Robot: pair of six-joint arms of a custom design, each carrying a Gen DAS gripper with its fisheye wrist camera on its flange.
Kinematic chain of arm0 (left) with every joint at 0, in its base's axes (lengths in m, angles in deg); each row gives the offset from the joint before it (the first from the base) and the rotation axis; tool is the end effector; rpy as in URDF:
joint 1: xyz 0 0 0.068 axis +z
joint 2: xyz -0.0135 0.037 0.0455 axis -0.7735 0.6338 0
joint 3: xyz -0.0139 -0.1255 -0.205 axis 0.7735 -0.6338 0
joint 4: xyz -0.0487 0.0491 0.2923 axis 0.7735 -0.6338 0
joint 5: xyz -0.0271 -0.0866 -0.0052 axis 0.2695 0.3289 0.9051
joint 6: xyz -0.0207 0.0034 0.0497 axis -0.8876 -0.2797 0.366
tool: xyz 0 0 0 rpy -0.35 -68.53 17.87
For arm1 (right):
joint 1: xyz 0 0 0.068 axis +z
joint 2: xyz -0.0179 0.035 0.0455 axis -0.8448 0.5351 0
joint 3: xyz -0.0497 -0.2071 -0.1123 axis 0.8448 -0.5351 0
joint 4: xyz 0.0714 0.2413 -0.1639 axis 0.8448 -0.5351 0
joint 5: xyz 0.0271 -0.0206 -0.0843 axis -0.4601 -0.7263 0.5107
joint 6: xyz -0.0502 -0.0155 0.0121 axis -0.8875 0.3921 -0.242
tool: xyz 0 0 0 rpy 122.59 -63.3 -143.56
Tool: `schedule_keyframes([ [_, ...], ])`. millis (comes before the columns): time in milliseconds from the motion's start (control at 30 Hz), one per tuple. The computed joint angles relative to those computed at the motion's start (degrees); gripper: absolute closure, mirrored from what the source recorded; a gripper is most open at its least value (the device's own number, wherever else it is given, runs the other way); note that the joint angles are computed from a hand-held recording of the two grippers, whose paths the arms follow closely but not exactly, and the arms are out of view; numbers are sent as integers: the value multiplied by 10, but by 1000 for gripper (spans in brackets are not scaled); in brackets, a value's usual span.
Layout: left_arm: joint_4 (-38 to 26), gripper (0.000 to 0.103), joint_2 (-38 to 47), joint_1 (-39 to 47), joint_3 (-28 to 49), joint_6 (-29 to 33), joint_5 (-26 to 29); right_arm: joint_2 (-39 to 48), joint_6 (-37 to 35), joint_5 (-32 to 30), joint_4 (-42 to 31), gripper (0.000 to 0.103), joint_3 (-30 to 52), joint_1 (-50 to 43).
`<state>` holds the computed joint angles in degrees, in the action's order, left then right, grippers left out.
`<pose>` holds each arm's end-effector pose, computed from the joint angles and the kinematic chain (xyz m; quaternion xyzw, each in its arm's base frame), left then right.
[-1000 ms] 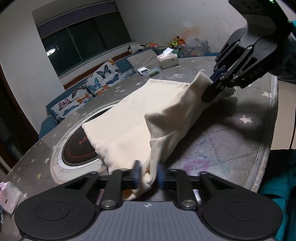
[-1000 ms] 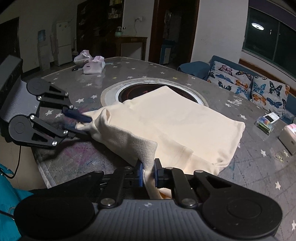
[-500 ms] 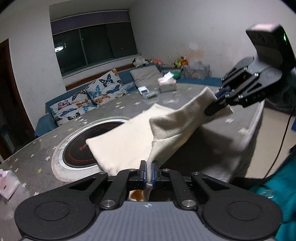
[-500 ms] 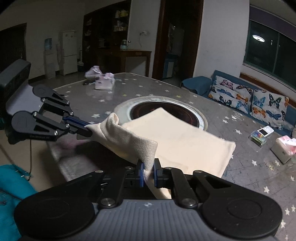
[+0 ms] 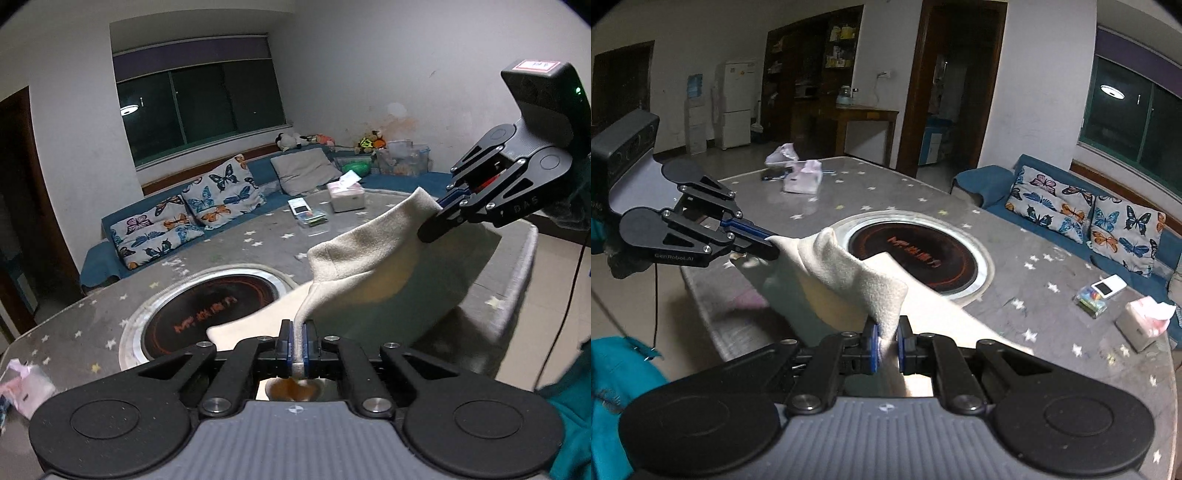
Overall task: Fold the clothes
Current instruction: 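Lift the hem with both grippers and fold it up over the body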
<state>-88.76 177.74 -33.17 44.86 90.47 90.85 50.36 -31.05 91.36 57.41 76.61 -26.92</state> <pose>0.3557 0.0797 0.0341 0.5090 0.6849 -0.2053 0.4792 0.1608 0.0829 0.0922 -0.1359 0.8766 0.0009 0.4615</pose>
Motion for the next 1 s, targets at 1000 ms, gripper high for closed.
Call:
schedule_keyframes([
  [1000, 176, 83, 317, -206, 342, -350, -300, 895, -29, -147, 435, 82, 390, -296],
])
